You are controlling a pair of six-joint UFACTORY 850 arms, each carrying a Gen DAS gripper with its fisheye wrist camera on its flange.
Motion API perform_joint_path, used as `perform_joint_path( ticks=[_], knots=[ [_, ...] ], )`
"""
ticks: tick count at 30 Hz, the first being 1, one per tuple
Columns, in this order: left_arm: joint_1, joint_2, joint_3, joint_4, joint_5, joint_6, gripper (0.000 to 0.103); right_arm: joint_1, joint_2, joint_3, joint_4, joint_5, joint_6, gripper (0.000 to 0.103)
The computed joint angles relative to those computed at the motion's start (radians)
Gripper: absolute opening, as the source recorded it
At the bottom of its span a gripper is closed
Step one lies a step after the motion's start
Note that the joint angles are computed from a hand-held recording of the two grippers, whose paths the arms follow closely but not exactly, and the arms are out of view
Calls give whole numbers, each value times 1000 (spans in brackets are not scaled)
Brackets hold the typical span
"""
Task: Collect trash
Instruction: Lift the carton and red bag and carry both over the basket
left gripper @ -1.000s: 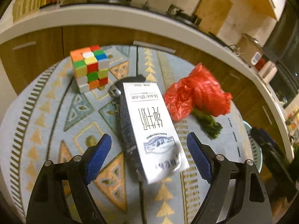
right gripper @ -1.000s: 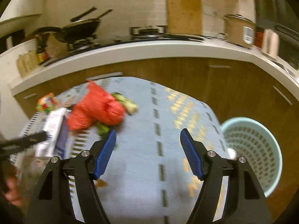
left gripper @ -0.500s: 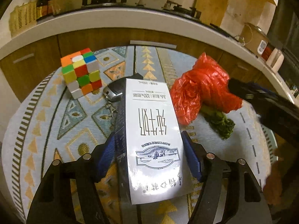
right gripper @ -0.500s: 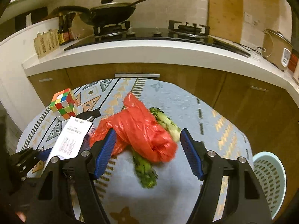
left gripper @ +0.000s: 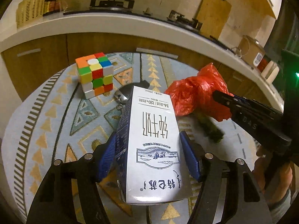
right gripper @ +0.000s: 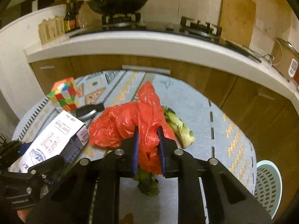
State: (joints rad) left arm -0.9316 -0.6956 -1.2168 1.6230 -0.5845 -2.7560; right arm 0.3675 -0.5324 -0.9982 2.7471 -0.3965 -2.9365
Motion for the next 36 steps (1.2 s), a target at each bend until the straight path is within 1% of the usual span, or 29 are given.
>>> perform_joint_path(
  ticks=[3, 5, 10, 14, 17, 20, 22, 26, 32, 35, 36],
  knots=[
    [-17, 25, 23, 31, -48, -42, 64, -10, 57, 48, -20, -54, 21, 15],
    [-29, 49, 41, 59, -77, -74, 64, -16, 89, 67, -21, -71, 28, 15],
    [-55, 86, 50, 78, -143, -79, 64, -45, 197, 144, 7, -127, 17, 15],
    [-68, 88, 16, 99, -165, -61, 64, -82, 266, 196, 18, -153, 27, 15],
    [-73, 74, -31, 118, -165, -27, 64, -126, 317, 236, 25, -160, 39, 15],
    [-77, 49, -94, 133, -156, 24, 64, -167, 346, 262, 41, -163, 36, 15],
    [-80, 27, -142, 140, -146, 59, 64, -209, 367, 281, 34, -163, 56, 15],
    [-83, -31, -250, 149, -104, 131, 64, -285, 392, 306, 65, -160, 44, 15],
    [-87, -170, -490, 93, -20, 317, 64, -390, 395, 323, 59, -162, 71, 15],
    [-88, -231, -590, 64, 23, 382, 64, -446, 380, 325, 32, -165, 104, 15],
    [-87, -261, -640, 36, 42, 426, 64, -465, 372, 323, 29, -162, 111, 15]
  ],
)
